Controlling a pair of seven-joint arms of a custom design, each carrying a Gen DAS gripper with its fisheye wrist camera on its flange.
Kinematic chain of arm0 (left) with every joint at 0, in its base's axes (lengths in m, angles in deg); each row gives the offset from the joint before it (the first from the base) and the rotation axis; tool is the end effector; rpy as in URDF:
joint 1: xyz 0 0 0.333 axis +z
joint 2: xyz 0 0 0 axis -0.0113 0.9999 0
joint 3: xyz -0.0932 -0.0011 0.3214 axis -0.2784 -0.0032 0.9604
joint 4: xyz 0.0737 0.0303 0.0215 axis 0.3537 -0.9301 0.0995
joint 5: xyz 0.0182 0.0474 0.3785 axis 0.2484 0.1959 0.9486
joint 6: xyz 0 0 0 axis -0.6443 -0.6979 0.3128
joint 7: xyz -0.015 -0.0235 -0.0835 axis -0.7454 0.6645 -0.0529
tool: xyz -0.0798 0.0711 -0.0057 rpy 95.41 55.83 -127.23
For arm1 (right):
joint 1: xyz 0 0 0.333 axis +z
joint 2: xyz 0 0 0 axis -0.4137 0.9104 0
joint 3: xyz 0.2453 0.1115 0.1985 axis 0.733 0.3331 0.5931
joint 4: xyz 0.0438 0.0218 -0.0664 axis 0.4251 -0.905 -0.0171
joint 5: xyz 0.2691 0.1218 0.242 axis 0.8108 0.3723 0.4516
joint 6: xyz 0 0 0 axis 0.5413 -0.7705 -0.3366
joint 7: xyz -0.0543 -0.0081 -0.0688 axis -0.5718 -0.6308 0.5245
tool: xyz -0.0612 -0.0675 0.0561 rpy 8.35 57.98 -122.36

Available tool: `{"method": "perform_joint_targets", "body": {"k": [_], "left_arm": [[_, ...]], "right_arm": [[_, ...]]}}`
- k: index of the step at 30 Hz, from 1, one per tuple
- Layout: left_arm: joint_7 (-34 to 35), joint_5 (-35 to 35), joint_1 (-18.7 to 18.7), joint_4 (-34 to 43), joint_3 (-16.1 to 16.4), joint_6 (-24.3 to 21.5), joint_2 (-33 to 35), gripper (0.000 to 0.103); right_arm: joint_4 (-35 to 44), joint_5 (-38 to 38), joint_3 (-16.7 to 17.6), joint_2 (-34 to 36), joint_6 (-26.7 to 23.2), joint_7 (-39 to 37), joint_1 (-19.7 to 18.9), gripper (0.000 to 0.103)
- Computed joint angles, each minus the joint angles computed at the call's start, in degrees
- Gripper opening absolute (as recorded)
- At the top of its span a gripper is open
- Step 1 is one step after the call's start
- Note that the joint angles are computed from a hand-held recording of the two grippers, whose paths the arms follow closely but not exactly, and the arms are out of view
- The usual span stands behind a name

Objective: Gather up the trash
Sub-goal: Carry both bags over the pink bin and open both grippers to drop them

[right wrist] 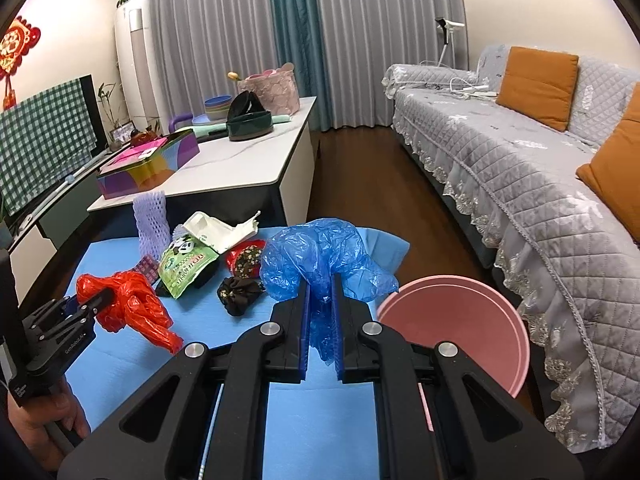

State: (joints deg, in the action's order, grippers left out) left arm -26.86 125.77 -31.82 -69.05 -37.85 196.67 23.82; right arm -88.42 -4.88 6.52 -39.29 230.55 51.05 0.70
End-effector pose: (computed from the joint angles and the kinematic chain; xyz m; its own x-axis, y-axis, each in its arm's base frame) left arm 0.4572 -0.4091 0.5399 0.4649 -0.8845 0.0389 -0.4793 -0.2884 -0.8289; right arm 0.5830 0.3423 0.5827 0.5304 -0.8356 -0.1431 -0.5339 -0.1981 -0.8220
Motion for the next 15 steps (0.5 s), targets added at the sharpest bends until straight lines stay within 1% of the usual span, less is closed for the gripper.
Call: {"method": "perform_joint_targets", "body": {"k": [7,15], "left_arm": [[0.26,0.2,-0.82,2.96,0.17,0.02,2.11,0.028],[2.03,0.9,-2.41,8.14,1.76,1.79,6.42,0.028]], "right_arm": [[-2.44,2.89,0.7,-1.73,1.24,-2.78,-1.86,0.01],[-2.92,3.43,-0.26,-1.8,1.77,-3.32,-2.94,0.01]]}}
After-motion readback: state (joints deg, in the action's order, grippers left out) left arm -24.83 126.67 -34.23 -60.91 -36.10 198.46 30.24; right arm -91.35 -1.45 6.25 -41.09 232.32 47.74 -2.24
